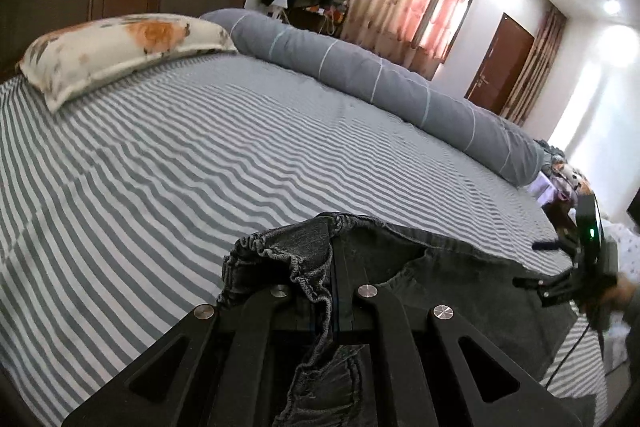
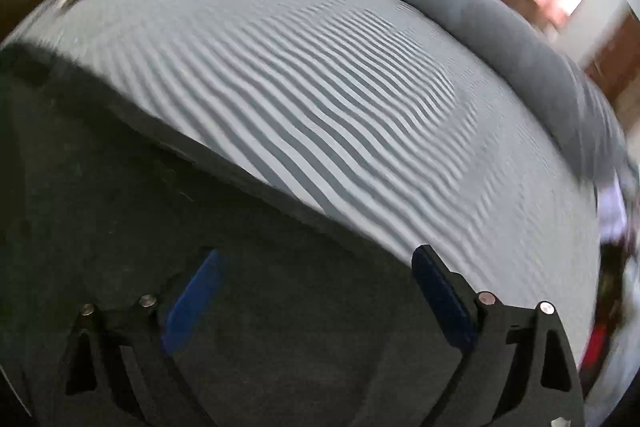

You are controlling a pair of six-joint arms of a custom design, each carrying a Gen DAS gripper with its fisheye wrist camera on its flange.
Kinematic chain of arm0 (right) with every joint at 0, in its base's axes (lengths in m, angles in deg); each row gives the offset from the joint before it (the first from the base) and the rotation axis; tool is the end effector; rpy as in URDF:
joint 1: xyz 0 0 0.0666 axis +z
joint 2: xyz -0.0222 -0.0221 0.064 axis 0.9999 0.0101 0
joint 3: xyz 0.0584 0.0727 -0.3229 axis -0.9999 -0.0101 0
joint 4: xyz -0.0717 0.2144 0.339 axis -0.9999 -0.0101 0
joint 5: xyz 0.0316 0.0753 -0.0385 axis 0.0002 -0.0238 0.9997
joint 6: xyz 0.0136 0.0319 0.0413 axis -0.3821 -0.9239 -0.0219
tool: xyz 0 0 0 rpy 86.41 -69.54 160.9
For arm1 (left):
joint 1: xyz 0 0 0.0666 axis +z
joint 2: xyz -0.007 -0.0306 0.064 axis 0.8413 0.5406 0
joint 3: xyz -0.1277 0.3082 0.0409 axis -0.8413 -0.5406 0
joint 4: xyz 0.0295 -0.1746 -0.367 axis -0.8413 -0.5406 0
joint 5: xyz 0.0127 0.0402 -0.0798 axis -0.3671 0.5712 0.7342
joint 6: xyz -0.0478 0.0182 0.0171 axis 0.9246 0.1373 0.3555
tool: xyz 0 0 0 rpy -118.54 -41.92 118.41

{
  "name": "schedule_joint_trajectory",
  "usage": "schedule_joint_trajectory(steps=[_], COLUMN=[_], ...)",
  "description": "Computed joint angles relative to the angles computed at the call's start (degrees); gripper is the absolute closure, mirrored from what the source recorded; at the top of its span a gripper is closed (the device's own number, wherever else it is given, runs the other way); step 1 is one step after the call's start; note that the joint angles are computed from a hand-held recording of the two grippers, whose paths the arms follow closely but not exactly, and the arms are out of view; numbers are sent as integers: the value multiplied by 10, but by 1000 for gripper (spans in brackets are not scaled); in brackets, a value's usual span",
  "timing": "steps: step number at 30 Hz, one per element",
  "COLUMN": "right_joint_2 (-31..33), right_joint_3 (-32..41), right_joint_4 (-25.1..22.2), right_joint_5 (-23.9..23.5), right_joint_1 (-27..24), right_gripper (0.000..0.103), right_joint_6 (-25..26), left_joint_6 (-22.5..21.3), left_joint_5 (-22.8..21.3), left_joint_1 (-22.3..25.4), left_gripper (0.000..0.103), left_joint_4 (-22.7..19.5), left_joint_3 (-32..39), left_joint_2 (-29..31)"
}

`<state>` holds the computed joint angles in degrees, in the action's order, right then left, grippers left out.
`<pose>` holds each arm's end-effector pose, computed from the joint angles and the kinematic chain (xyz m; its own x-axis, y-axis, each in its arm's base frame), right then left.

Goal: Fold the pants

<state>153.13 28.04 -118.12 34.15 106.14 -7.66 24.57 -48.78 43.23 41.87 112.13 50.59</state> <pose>0.3736 0.1046 0.3339 -0.7951 -0.4745 -0.3778 -0.3965 0.8780 -0.2682 0.3243 -0.0878 0.3176 -0.6307 -0.1635 -0.7586 0.1844 0.9180 -0.3512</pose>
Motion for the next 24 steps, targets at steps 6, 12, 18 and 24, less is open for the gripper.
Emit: schedule_joint_trajectory(steps=[6, 12, 18, 24], right_joint_2=[140, 212, 205, 133], right_joint_3=[144, 203, 171, 81], right_joint_4=[-111, -201, -223, -195], right_joint_5=[-101, -126, -88, -78], right_joint_1=[-5, -14, -37, -66], right_gripper=[19, 40, 58, 61], right_joint_6=[78, 127, 144, 139], left_joint_6=[-16, -29, -44, -41], left_joint_5=[-39, -93, -115, -121], left_joint_1=[-12, -40, -48, -51], left_gripper=[98, 98, 98, 98], left_joint_4=[3, 10, 13, 5], left_joint_3=[-10, -17, -20, -15], left_joint_2=[-19, -30, -26, -22])
